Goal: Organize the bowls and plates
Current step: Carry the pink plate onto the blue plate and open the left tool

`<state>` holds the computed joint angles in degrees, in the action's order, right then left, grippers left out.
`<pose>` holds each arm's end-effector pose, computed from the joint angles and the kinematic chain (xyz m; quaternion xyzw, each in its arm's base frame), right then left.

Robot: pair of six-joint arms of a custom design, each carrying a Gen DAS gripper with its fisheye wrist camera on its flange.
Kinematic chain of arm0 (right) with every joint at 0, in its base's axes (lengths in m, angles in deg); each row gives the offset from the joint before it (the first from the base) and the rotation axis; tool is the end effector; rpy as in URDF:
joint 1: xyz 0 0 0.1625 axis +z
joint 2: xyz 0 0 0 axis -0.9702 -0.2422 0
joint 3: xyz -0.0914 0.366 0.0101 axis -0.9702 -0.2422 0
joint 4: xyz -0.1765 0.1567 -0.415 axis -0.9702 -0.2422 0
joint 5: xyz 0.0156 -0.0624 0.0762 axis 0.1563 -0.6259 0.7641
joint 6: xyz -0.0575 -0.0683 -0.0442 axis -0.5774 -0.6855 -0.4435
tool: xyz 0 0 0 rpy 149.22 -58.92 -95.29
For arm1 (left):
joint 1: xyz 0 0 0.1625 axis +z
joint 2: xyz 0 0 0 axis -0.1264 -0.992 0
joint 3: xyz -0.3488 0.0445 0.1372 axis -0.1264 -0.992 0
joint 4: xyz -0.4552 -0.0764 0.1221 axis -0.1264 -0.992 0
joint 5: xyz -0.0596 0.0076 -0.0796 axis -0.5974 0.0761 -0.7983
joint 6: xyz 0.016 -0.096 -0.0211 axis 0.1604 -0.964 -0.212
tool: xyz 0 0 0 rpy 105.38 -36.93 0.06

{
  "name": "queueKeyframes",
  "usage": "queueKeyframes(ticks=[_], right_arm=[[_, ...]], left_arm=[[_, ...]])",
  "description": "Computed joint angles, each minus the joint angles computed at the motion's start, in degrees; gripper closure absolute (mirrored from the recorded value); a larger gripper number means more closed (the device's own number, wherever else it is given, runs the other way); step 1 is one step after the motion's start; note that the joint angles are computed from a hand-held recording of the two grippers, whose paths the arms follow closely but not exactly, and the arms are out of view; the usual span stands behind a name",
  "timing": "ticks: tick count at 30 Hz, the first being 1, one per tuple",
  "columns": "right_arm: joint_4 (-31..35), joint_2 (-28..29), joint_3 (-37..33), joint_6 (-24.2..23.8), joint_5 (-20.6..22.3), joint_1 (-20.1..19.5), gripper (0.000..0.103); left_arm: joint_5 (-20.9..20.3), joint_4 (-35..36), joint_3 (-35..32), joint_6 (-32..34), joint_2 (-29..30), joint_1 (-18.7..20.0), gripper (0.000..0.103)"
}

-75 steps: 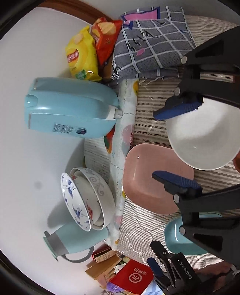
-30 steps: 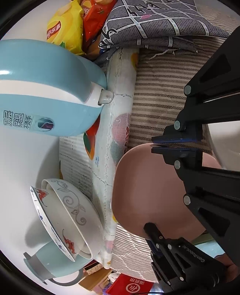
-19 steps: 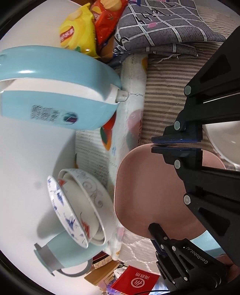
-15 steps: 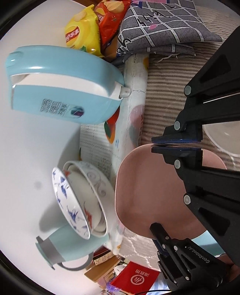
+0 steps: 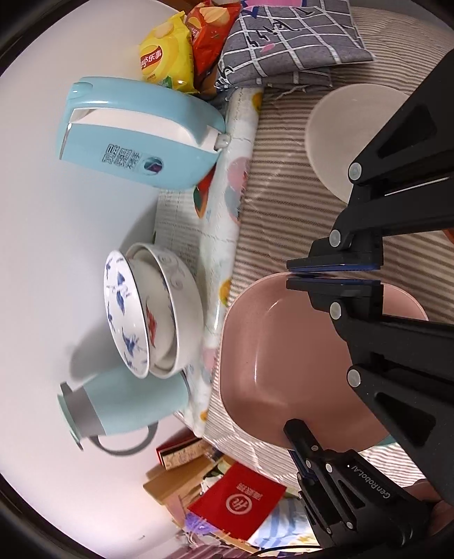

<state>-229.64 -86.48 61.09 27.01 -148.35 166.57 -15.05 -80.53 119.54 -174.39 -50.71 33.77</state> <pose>0.1128 -0.4971 0.2036 0.3770 -0.8916 0.1460 0.2038 -0.2861 -0.3820 0.0442 -0.1169 0.8399 -0.3819 0.3676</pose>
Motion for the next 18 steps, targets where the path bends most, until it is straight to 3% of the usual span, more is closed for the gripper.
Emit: queueKeyframes(ticks=[9,18], right_arm=[[-0.23,-4.84,5.01,-1.67,0.27,0.40,0.100],[-0.48,-4.55,7.09,-2.28,-0.18,1.33,0.100]], left_arm=[[-2.55,2.48,3.99,-6.40,-3.63,-3.72,0.097],[-4.78,5.12,7.65,-11.04,-7.56,-5.10,0.097]])
